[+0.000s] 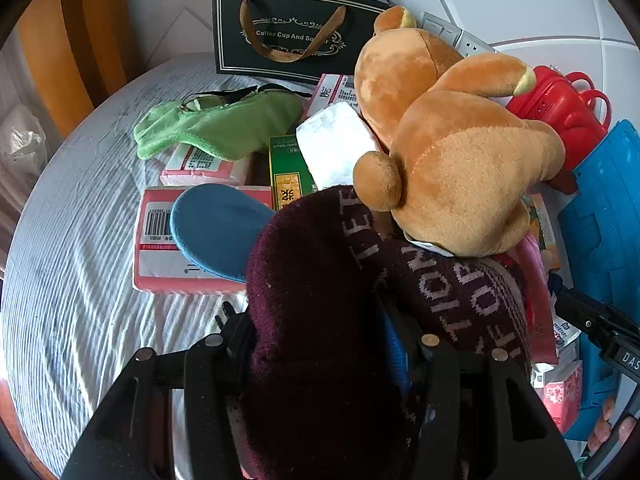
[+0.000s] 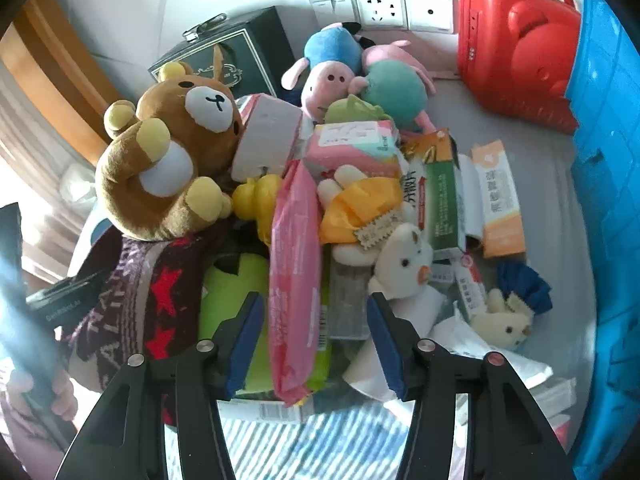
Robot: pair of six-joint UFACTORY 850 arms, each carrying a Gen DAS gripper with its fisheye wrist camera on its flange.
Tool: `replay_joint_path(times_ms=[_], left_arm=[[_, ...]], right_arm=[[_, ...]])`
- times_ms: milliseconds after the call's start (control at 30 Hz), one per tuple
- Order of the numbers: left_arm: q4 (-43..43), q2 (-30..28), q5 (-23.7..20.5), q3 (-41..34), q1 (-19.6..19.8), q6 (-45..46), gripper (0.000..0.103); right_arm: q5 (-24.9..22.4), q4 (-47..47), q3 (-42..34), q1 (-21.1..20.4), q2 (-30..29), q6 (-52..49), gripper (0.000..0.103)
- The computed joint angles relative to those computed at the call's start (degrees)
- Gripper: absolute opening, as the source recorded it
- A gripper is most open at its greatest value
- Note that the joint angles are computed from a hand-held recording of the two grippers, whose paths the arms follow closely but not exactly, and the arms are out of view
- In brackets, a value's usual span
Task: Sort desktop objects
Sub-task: 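Grasp the maroon knit hat with the left gripper while the right grasps the pink wipes pack, then lift the hat and wipes pack and carry them over the blue bin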
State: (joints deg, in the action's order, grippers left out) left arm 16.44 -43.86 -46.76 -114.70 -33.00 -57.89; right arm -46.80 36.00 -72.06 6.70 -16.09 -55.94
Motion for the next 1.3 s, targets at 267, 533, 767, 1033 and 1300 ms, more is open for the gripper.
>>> replay_joint_path(times_ms=[267,533,767,1033,1300], left_arm=[[0.71,-0.25,-0.35,-0.33,-0.09,-0.21,0.052],[1.98,1.59,3.43,2.49,-0.82,-0.82,0.023],[12.18,5.03,0.81,3.03,-4.01,-7.32,0.02],[27.43,11.61,-2.99,4.05,-10.15,-16.86,0.014],[32.53,11.23,-7.4,-0.1,-15.2,-18.24,0.013]], right_arm=[[-0.42,-2.08,0.22,1.26,-1.43,0.71,0.054],[1.91,-4.89,0.4,3.23,-3.29,1.51,0.016],[1.64,-0.68,3.97,0.59,4.19,-6.31,0.014],[-0.9,8.27,6.46,-4.89,13.36,-15.67,0.012],[-5.07,14.96,9.52,-11.66,19.91,-24.16,0.012]])
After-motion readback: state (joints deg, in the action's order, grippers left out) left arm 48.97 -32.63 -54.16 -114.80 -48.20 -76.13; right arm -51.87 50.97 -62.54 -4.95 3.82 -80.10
